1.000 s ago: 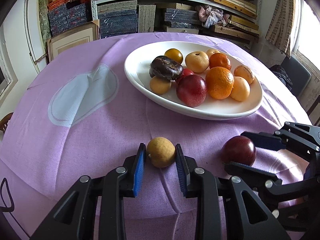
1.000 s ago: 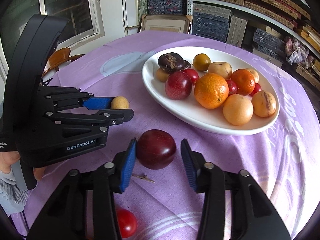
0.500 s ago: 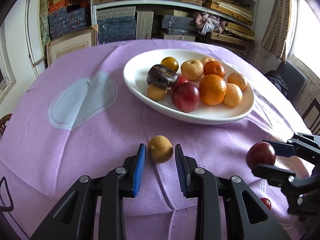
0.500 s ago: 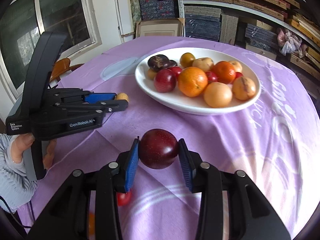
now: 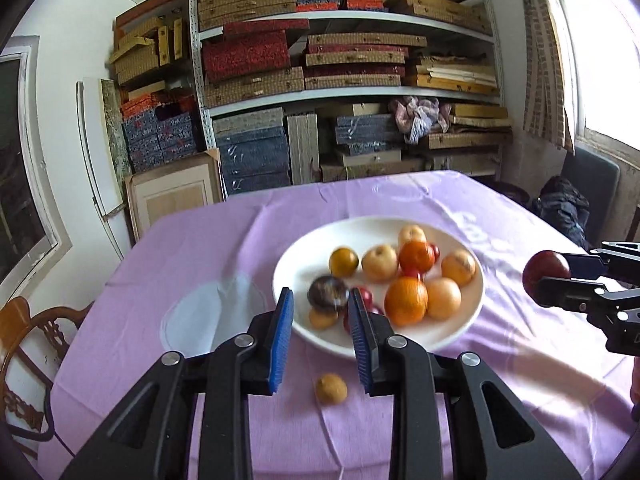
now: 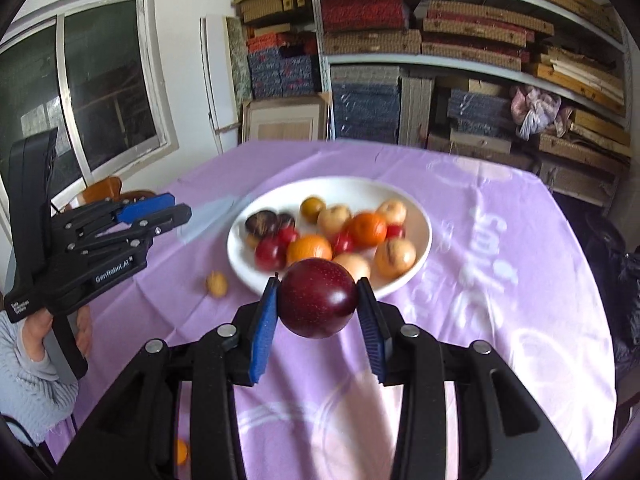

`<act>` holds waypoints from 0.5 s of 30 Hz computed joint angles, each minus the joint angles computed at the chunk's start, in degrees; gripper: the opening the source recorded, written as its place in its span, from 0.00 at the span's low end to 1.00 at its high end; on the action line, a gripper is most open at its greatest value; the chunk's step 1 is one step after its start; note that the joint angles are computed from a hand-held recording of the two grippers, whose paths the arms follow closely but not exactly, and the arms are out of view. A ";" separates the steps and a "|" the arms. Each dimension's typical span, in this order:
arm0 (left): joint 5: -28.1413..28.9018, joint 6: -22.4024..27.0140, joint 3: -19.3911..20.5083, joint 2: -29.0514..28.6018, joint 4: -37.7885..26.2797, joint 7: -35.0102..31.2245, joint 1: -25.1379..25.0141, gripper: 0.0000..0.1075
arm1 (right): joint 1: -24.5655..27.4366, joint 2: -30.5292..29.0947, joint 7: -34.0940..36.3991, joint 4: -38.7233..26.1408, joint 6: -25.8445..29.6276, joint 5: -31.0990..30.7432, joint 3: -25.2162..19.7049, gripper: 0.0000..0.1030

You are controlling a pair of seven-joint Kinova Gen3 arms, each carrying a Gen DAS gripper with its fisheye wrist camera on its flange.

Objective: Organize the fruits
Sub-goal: 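Carry tan fruit and red plum over the plate and open both tools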

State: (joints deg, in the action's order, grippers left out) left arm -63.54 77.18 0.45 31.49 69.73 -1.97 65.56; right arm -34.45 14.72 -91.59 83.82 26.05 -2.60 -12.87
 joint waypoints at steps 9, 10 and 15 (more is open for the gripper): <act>6.02 -8.10 -1.97 0.97 -3.82 -3.85 -8.07 0.26 | -1.44 10.21 -1.03 -15.07 4.14 0.27 2.02 0.37; 7.29 -10.15 -1.41 -0.03 -2.27 -3.24 -9.46 0.26 | -0.75 11.03 -0.44 -15.98 4.46 -0.48 1.39 0.37; 11.75 -12.55 -0.98 -3.65 5.26 -4.82 -8.77 0.28 | 2.57 12.27 4.13 -16.29 5.35 -4.76 -1.59 0.37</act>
